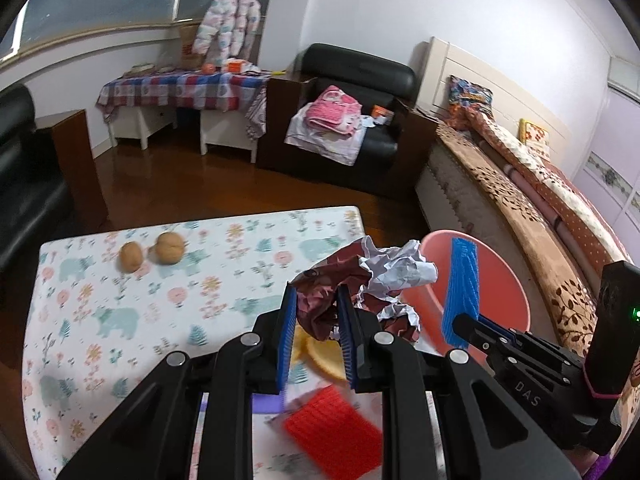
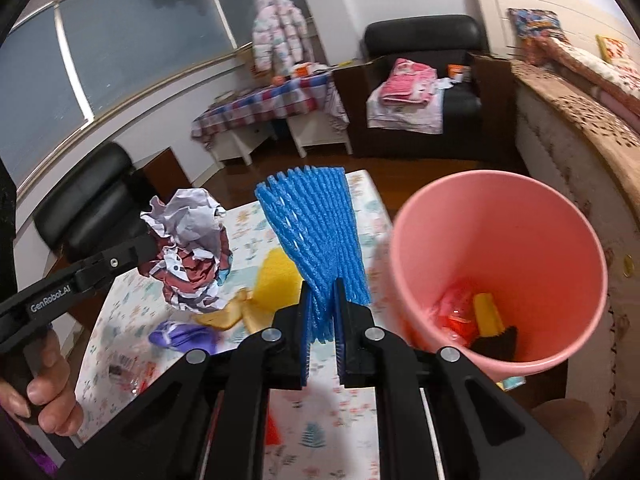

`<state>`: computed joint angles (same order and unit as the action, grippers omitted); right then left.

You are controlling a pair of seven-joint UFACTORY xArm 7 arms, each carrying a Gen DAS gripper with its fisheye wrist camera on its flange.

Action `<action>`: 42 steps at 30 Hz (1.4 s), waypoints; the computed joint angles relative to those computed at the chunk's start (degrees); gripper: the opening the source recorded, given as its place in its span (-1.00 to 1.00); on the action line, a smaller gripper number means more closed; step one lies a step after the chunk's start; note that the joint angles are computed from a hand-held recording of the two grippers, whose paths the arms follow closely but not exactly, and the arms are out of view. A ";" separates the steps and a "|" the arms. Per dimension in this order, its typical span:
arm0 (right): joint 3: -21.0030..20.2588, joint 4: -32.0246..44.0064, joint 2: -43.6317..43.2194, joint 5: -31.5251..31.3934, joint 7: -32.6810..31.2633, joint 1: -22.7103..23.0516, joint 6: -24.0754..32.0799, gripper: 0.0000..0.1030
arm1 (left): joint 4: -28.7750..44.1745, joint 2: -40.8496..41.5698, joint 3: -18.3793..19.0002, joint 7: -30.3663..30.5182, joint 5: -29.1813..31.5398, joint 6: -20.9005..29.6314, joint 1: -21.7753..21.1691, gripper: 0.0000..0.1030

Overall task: Collect trash
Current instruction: 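Lift both held items and carry them over the pink bucket, then open the left tool to drop the wrapper while the right tool releases the blue sleeve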

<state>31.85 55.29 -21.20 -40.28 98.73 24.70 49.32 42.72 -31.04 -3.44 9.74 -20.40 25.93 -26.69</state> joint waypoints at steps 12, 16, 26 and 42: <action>-0.95 -8.11 -9.97 5.88 -0.95 -2.05 2.60 -0.80 | 5.95 7.45 -6.98 -4.82 5.16 -2.02 -2.03 -0.62; -0.85 -10.93 -13.50 8.42 -1.91 -3.23 2.56 -0.80 | 8.20 10.32 -8.79 -6.17 7.25 -2.60 -2.88 -0.62; -0.86 -16.54 -19.61 13.52 -3.61 -6.21 0.18 -0.80 | 13.61 17.76 -11.76 -9.53 12.67 -4.09 -4.13 -0.62; -0.11 -20.23 -23.27 17.95 -4.58 -8.87 -1.62 -0.80 | 16.19 23.89 -12.38 -10.66 15.08 -4.42 -5.18 -0.27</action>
